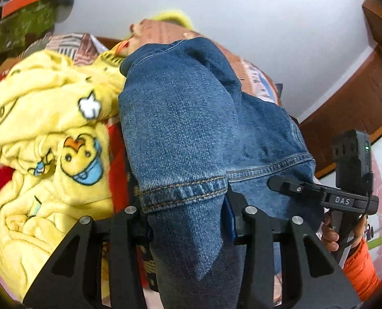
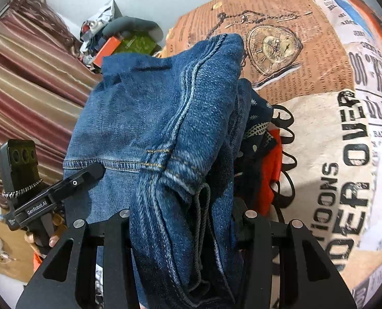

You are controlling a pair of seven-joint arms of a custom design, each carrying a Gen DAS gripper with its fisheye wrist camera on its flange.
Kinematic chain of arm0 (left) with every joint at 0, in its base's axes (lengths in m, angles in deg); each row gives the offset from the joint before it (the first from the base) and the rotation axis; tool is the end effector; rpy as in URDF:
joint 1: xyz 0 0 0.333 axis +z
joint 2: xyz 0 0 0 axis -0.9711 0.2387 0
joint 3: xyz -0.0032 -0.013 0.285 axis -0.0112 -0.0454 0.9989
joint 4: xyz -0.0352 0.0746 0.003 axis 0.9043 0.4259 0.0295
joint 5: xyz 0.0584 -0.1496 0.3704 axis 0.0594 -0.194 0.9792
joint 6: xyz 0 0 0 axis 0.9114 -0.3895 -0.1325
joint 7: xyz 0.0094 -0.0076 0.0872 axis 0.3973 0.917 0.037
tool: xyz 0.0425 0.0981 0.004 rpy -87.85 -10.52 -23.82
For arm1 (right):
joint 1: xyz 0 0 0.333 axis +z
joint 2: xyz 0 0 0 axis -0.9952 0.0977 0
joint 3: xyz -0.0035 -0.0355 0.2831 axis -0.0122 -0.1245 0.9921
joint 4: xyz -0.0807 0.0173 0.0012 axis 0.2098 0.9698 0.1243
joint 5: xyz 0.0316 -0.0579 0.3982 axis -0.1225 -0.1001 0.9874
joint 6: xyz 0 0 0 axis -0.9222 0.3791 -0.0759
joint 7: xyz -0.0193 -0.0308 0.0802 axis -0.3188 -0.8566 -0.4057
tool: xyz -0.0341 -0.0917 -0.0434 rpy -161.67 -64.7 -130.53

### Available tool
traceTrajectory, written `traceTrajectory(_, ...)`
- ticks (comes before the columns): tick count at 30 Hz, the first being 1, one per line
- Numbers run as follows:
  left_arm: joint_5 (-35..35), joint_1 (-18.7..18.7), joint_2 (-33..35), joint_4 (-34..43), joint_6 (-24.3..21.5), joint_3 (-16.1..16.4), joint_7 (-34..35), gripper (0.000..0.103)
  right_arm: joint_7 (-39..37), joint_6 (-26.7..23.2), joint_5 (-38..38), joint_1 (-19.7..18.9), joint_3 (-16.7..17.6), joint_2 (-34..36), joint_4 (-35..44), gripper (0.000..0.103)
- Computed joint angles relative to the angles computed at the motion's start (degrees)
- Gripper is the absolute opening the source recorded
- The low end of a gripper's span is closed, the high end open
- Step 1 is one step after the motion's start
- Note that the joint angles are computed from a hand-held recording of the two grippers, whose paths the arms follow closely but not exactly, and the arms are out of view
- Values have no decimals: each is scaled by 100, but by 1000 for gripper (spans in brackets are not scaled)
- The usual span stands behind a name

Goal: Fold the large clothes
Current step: 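Lift the denim bundle with both grippers and carry it onto the clothes pile, then lower the bundle beside the yellow blanket and open both grippers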

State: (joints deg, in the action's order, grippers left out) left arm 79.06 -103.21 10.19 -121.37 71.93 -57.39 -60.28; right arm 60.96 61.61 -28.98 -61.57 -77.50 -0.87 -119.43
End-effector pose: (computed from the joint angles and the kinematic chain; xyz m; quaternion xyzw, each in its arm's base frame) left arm 0.4383 -0.4595 0.4486 -0.7240 0.5992 -0.3360 0.0624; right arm 0.4756 0.2731 0.4437 -0.7689 0.5217 0.1523 0.3368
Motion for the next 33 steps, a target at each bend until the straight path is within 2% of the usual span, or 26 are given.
traceTrajectory(3, 224, 32, -82, -296, 264, 82, -273, 52, 62, 127, -144, 37, 67, 52, 51, 42)
traceTrajectory(8, 351, -2, -169, -338, -82, 25, -360, 66, 255, 313, -598, 116, 163, -224, -123, 48)
traceTrajectory(9, 349, -26, -195, -309, -265, -2, -324, 69, 296, 350, -671, 126, 171, -265, -167, 49)
traceTrajectory(15, 582, -236, -327, -47, -1289, -150, -208, 69, 484, 411, -942, 111, 116, -507, -380, 56)
traceTrajectory(20, 817, -400, -449, 2, -1681, -266, -225, 72, 406, 660, -1123, 82, 108, -922, -688, 58)
traceTrajectory(25, 1320, -665, -256, 215, -2486, -345, -490, 87, 433, 1078, -1488, 63, 215, -1101, -1012, 69)
traceTrajectory(29, 1418, -679, -348, -23, -2343, -321, -562, 91, 323, 1270, -1678, 66, 188, -1103, -1168, 79)
traceTrajectory(33, 1471, -664, -352, -112, -2316, -323, -354, 96, -144, 1169, -1475, 143, 13, -1169, -1264, 79)
